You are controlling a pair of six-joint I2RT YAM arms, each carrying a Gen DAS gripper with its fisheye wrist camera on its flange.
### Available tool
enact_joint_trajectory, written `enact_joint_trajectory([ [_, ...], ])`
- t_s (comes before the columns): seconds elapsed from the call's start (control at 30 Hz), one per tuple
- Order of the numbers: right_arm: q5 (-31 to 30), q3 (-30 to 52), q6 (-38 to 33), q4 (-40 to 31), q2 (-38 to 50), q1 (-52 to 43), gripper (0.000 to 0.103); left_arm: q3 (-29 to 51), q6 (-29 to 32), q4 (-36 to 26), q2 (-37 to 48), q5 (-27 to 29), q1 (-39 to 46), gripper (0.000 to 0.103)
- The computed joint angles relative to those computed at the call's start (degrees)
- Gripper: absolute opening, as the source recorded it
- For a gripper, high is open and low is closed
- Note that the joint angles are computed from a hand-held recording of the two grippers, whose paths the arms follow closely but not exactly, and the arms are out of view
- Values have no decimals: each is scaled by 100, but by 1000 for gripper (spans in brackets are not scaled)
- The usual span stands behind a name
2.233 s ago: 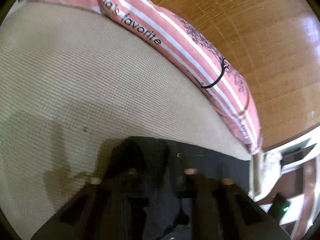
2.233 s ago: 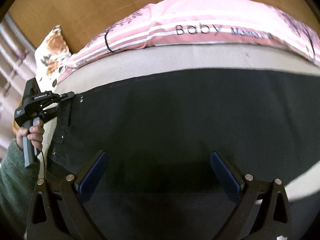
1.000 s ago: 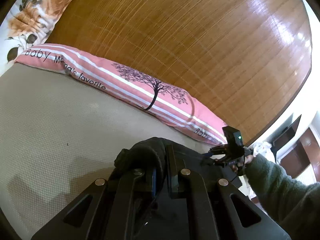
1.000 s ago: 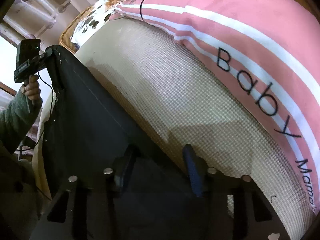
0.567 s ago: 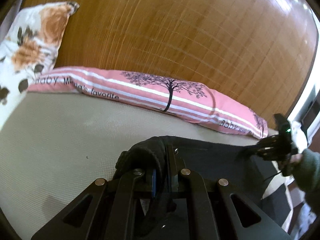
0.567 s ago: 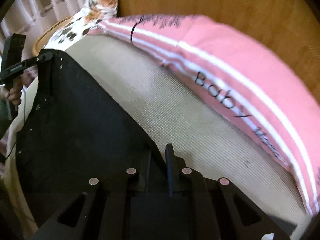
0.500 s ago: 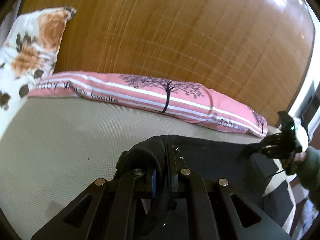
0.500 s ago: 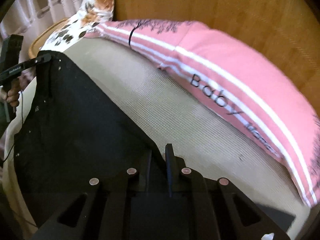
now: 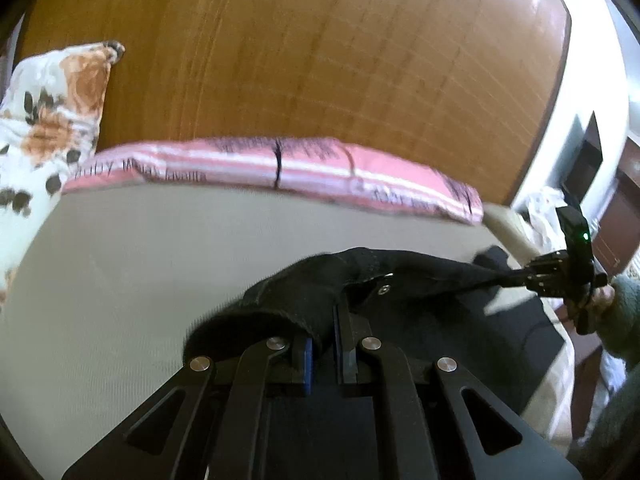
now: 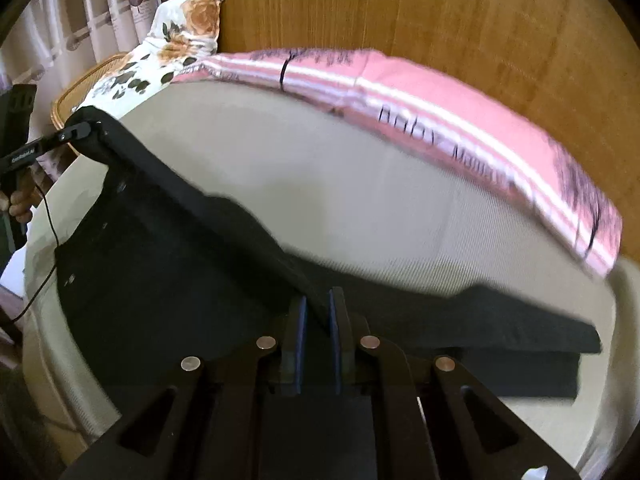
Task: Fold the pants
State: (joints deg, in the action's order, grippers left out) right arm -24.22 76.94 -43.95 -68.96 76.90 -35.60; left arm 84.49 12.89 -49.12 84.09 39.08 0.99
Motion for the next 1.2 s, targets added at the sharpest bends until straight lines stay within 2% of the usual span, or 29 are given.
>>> enact_joint_trajectory([
  [0.13, -86, -766, -220, -265, -524, -394, 8, -417, 662, -743, -360, 36, 194, 8],
  [0.3, 8, -1638, -417, -193, -1007, -649, 8, -1087, 1262, -1280, -701, -405, 120, 9],
  [0.43, 289, -2360, -231, 286, -1299, -491, 8, -1589, 1423, -1237, -970, -965, -186, 11],
  [0.53, 391, -2599, 8, 540, -1449, -360, 9, -1789, 1356, -1130, -1138, -1403, -453, 14],
  [0.6, 383, -2639, 69, 549, -1503, -364, 14, -1737, 1340, -1199, -1171, -1567, -522, 15],
  [0.63, 413, -2677, 146, 566, -1618, -319, 15, -1693, 1288, -1244, -1178, -1646, -549, 19],
  [0.67, 408, -2679, 162, 527, -1679, -332, 20, -1648, 1262, -1310, -1187, -1740, -573, 22],
  [0.7, 319, -2654, 179, 421, -1733, -369, 32, -1605, 1236, -1374, -1200, -1871, -582, 33],
  [0.73, 145, -2609, -20, 277, -1760, -636, 36, -1543, 1156, -1437, -1200, -2101, -614, 48],
  [0.8, -121, -2513, -169, 21, -1826, -928, 41, -1495, 1092, -1603, -1303, -2339, -496, 59],
  [0.97, -930, -2057, -783, -1044, -1617, -2018, 41, -1077, 943, -2283, -1413, -1979, 210, 60],
  [1.03, -1254, -1963, -1172, -1530, -1296, -2647, 41, -843, 631, -2662, -1397, -1401, 597, 60],
  [1.13, -1508, -1961, -916, -1747, -947, -2954, 43, -743, 2, -3079, -1319, -664, 825, 60],
  [1.2, -1628, -2000, -753, -1739, -754, -3137, 43, -956, -539, -3026, -1409, -392, 727, 60],
])
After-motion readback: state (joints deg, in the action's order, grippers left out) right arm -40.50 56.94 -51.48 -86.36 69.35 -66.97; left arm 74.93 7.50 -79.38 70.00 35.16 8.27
